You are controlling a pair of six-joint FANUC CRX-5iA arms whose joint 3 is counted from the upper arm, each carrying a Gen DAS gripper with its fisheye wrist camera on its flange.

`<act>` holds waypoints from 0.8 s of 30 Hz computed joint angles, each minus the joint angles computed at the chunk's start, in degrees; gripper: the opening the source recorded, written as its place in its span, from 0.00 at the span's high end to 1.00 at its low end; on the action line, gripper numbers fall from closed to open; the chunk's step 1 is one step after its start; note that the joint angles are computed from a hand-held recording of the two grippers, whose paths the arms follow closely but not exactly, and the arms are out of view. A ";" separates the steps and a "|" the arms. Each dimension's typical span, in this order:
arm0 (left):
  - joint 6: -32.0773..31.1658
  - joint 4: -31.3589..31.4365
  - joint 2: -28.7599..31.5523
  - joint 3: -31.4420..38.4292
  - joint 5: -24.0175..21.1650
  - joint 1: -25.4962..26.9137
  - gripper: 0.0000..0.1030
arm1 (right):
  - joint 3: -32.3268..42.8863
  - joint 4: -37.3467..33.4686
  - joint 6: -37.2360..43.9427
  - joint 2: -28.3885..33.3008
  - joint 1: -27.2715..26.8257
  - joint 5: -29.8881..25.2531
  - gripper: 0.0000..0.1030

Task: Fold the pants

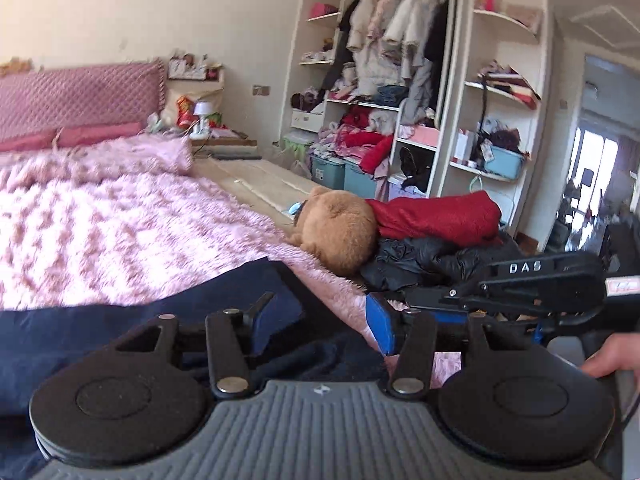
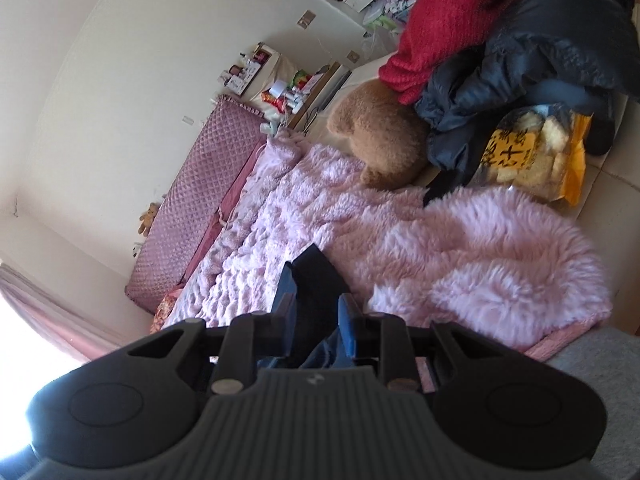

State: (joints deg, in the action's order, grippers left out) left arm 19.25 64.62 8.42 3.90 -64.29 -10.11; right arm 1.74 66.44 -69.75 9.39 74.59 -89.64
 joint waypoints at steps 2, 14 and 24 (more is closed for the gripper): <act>7.20 -1.68 2.52 4.28 -3.34 2.65 0.42 | -3.29 0.53 1.46 -2.55 -2.34 9.88 0.70; 20.24 -6.64 5.77 9.15 -1.00 11.01 0.41 | -3.92 -3.25 -2.96 -1.17 -12.25 24.69 0.64; 25.53 -9.55 6.78 9.83 1.01 12.99 0.41 | 0.10 -4.85 -0.47 1.55 -14.41 23.80 1.00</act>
